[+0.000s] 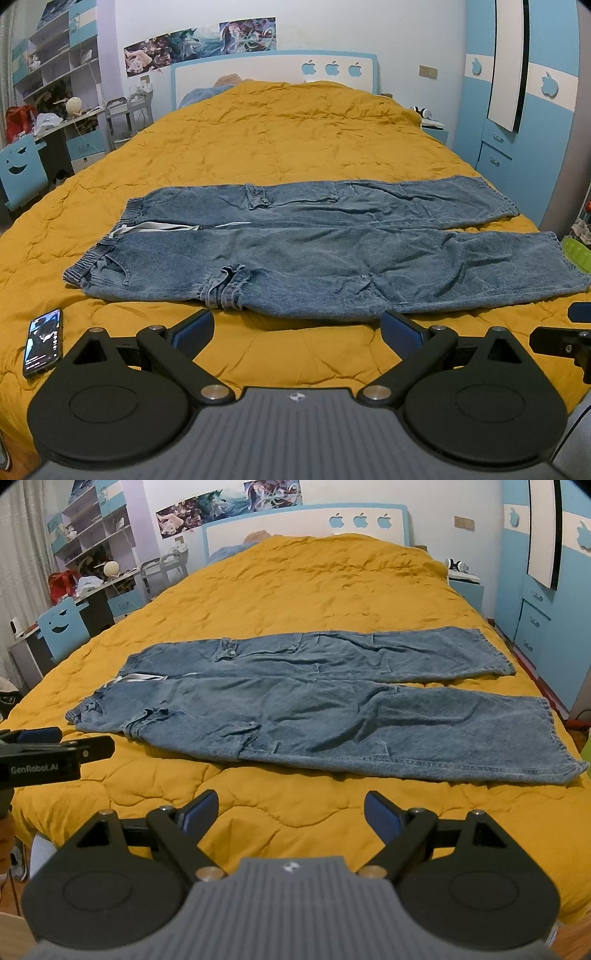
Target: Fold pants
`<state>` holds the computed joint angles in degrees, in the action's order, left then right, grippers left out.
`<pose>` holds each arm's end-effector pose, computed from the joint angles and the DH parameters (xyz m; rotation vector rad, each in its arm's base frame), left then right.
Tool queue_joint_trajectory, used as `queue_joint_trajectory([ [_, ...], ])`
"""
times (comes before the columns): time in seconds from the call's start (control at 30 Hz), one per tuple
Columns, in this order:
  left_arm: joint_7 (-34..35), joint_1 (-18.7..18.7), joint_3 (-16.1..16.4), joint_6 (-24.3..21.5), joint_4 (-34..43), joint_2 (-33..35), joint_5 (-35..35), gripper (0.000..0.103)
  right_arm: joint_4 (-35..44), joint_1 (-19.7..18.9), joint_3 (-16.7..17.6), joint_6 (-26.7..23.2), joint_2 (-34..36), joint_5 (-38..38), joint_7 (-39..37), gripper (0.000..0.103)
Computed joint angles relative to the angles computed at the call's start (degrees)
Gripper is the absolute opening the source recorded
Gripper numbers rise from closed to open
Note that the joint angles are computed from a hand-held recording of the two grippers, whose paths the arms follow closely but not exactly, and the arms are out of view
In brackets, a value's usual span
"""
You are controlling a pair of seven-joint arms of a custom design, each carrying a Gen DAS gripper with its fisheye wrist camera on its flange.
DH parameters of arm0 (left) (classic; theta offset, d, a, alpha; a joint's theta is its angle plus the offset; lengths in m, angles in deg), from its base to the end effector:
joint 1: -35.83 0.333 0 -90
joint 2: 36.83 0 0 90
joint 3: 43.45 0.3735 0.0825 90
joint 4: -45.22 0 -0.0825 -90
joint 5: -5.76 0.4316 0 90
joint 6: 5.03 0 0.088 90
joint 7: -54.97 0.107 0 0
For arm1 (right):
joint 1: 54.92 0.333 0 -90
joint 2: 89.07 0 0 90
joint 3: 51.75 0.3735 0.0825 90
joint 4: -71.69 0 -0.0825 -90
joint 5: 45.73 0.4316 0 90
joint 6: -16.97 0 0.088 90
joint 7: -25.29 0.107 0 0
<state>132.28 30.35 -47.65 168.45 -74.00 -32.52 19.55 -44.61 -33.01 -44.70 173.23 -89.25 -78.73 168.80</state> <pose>0.6409 -0.1263 0.5265 -1.5613 1.8544 -0.8431 0.5490 0.3272 0.5603 -1.7369 1.7039 -0.5742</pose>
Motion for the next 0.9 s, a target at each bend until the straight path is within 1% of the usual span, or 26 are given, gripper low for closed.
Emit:
queue_joint_trajectory([
  [0.27, 0.76, 0.09, -0.26, -0.24, 0.10, -0.02, -0.95, 0.103, 0.05, -0.01, 0.02, -0.05, 0.01, 0.40, -0.59, 0.082],
  [0.37, 0.02, -0.13, 0.03, -0.20, 0.13, -0.01, -0.01, 0.103, 0.02, -0.03, 0.00, 0.04, 0.00, 0.86, -1.07, 0.082],
  [0.9, 0.09, -0.03, -0.10, -0.26, 0.13, -0.01, -0.23, 0.103, 0.03, -0.01, 0.02, 0.00, 0.03, 0.82, -0.98, 0.082],
])
